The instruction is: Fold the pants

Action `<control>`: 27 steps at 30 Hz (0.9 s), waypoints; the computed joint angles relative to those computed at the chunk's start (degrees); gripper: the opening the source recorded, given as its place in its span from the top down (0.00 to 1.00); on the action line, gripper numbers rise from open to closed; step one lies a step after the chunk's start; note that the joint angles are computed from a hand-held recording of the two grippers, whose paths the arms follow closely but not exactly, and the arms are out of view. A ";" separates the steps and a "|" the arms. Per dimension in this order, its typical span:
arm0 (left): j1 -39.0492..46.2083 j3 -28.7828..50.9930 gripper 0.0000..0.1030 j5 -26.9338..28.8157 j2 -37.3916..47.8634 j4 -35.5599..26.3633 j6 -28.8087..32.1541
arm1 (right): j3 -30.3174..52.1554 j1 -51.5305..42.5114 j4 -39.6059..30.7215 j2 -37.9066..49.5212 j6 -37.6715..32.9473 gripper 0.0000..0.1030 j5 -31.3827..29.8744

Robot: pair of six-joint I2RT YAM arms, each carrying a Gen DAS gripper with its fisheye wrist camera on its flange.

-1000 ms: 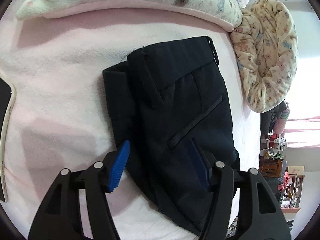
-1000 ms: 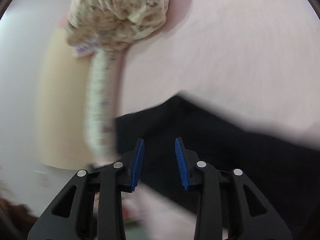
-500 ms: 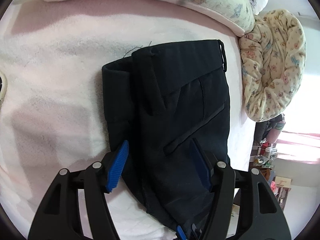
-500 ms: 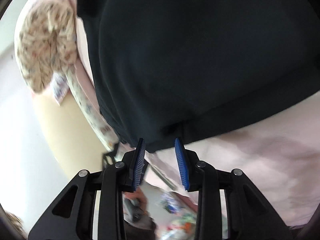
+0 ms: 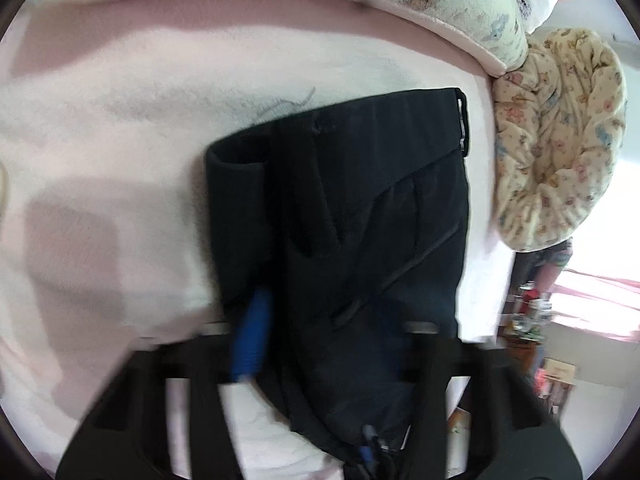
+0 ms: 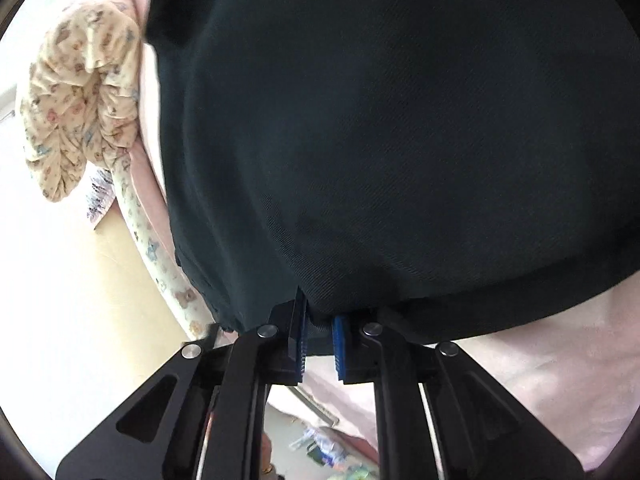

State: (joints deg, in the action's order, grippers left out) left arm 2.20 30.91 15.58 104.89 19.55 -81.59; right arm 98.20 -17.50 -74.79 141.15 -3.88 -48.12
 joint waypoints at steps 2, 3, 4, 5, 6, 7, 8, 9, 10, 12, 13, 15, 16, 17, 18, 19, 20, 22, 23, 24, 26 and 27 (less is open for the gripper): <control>0.05 -0.86 0.83 -0.04 -1.12 -0.29 -0.34 | -1.63 -0.02 1.35 -2.06 -1.12 0.90 -0.40; 0.06 -1.54 0.86 0.01 -1.88 -0.10 -0.79 | -1.97 -0.20 1.10 -2.68 -1.71 0.90 -0.73; -0.04 -1.81 0.87 -0.18 -2.51 -0.18 -0.76 | -2.13 -0.47 0.61 -3.01 -2.29 0.90 -1.04; -0.47 -1.69 0.89 -0.97 -3.51 -1.34 0.01 | -2.01 -0.83 -0.43 -3.27 -3.33 0.90 -1.28; -0.90 -1.22 0.90 -1.77 -4.12 -2.55 0.57 | -1.92 -1.09 -1.01 -3.36 -4.02 0.90 -1.29; -1.38 -0.75 0.91 -2.59 -4.64 -3.69 1.04 | -1.88 -1.27 -1.57 -3.61 -4.64 0.90 -1.48; -1.77 -0.59 0.91 -3.27 -5.25 -4.36 1.09 | -1.86 -1.55 -2.23 -3.94 -5.42 0.90 -1.83; -2.14 -1.00 0.92 -4.01 -6.02 -4.01 0.45 | -1.74 -1.66 -2.61 -4.13 -5.70 0.90 -2.10; -2.28 -1.49 0.92 -4.34 -6.69 -3.78 -0.08 | -1.71 -1.92 -3.05 -4.36 -5.95 0.90 -2.80; -2.65 -2.41 0.92 -4.79 -8.39 -3.78 -0.36 | -1.93 -2.44 -3.73 -4.87 -6.93 0.90 -3.04; -2.75 -2.28 0.92 -4.87 -8.83 -4.48 -0.05 | -1.94 -2.86 -4.18 -4.92 -7.68 0.90 -2.88; -2.63 -2.05 0.90 -4.54 -9.66 -6.26 1.13 | -2.29 -3.41 -4.90 -5.00 -8.67 0.90 -2.52; -2.46 -1.64 0.89 -4.88 -10.11 -8.29 1.90 | -2.68 -3.51 -4.87 -4.98 -8.78 0.90 -2.24; -2.24 -1.74 0.89 -5.54 -10.73 -9.75 2.37 | -3.52 -3.24 -4.54 -5.05 -8.73 0.90 -1.61; -1.83 -2.66 0.89 -6.04 -11.46 -9.78 2.46 | -4.28 -3.34 -4.30 -5.07 -8.73 0.90 -1.09; -1.49 -3.63 0.91 -6.44 -12.09 -9.36 2.18 | -4.80 -3.45 -4.10 -5.16 -8.45 0.90 -1.04; -1.22 -4.31 1.00 -6.90 -12.65 -9.23 1.98 | -5.21 -3.77 -4.00 -4.95 -8.44 0.90 -1.00; -0.58 -3.95 1.00 -7.70 -13.31 -11.85 3.32 | -5.99 -3.26 -2.92 -5.33 -7.61 0.90 -0.91; -0.35 -3.92 1.00 -8.02 -13.45 -12.27 3.88 | -6.15 -2.96 -2.33 -5.30 -7.46 0.90 -0.54; -0.04 -4.39 1.00 -8.06 -13.59 -11.24 3.80 | -5.77 -2.92 -2.48 -5.08 -7.48 0.90 -0.13; 0.25 -5.03 1.00 -7.56 -13.89 -9.34 3.05 | -5.80 -2.87 -2.48 -5.08 -7.37 0.90 0.42; 0.26 -5.69 1.00 -7.27 -14.51 -8.14 2.91 | -6.30 -2.82 -2.40 -5.53 -7.39 0.90 0.32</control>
